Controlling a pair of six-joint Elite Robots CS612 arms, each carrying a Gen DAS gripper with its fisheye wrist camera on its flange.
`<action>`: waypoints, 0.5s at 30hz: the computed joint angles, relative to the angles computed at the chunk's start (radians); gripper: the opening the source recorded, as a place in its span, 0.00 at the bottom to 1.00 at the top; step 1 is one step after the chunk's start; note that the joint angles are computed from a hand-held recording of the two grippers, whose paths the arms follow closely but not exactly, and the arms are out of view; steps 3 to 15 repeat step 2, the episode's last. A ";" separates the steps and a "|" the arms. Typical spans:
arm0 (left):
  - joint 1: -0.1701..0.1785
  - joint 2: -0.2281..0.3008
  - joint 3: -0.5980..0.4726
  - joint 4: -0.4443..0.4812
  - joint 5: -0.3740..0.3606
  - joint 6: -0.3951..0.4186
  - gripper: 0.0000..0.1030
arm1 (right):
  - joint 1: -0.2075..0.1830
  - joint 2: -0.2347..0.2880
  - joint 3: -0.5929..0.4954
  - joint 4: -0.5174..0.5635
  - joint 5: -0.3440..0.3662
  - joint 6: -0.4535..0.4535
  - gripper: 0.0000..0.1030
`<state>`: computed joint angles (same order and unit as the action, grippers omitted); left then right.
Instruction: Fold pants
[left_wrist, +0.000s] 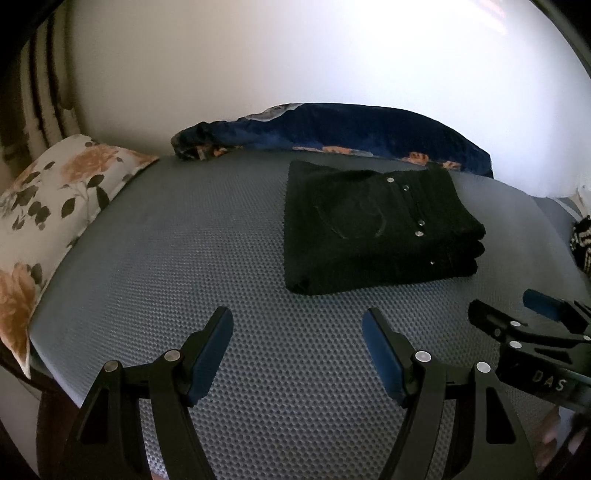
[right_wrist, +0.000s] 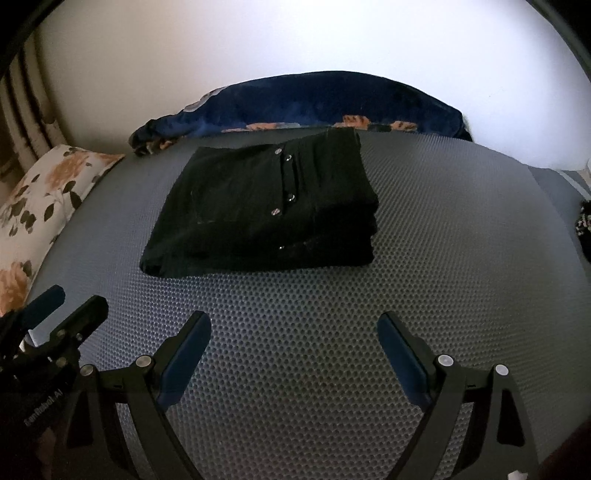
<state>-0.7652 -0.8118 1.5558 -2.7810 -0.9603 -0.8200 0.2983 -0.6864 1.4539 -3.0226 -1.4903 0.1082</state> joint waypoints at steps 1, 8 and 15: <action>0.002 -0.001 0.001 -0.001 -0.002 0.000 0.71 | 0.001 0.000 -0.002 0.001 -0.002 0.001 0.88; 0.004 -0.002 0.001 -0.003 -0.004 0.002 0.71 | 0.002 0.000 -0.004 0.001 -0.004 0.003 0.88; 0.004 -0.002 0.001 -0.003 -0.004 0.002 0.71 | 0.002 0.000 -0.004 0.001 -0.004 0.003 0.88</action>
